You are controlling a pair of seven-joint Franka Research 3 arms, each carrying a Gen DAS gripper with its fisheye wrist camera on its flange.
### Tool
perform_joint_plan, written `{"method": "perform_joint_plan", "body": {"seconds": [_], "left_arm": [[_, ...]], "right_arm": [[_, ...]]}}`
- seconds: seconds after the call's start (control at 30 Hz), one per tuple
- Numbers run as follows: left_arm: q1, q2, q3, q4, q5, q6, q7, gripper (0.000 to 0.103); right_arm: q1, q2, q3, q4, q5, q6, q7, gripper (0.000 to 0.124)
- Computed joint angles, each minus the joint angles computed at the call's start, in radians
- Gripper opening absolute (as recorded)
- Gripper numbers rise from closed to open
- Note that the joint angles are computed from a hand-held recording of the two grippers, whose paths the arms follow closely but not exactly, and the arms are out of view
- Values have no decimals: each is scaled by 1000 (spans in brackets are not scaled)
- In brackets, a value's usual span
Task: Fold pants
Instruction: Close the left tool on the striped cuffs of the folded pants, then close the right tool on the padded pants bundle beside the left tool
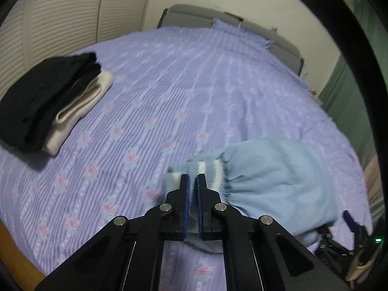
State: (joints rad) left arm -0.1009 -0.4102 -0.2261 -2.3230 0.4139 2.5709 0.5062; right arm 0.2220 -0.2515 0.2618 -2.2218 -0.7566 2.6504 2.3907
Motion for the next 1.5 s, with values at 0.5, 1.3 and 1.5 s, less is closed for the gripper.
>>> {"method": "perform_joint_plan", "body": {"seconds": [0.5,1.3,1.5], "left_arm": [[-24,-164,-6,-127,1,-34,-56,46],[-51,-45,32,-96,-293,265,94,13],[37,-59,-16,-54,-114,124,23,13]], "right_arm": [[47,-141,-64,-95,456,116,-366,86],[46,-133,-95,-124,841,274,-562,93],[144,-56,-174,-67,1032,283,-666,93]]}}
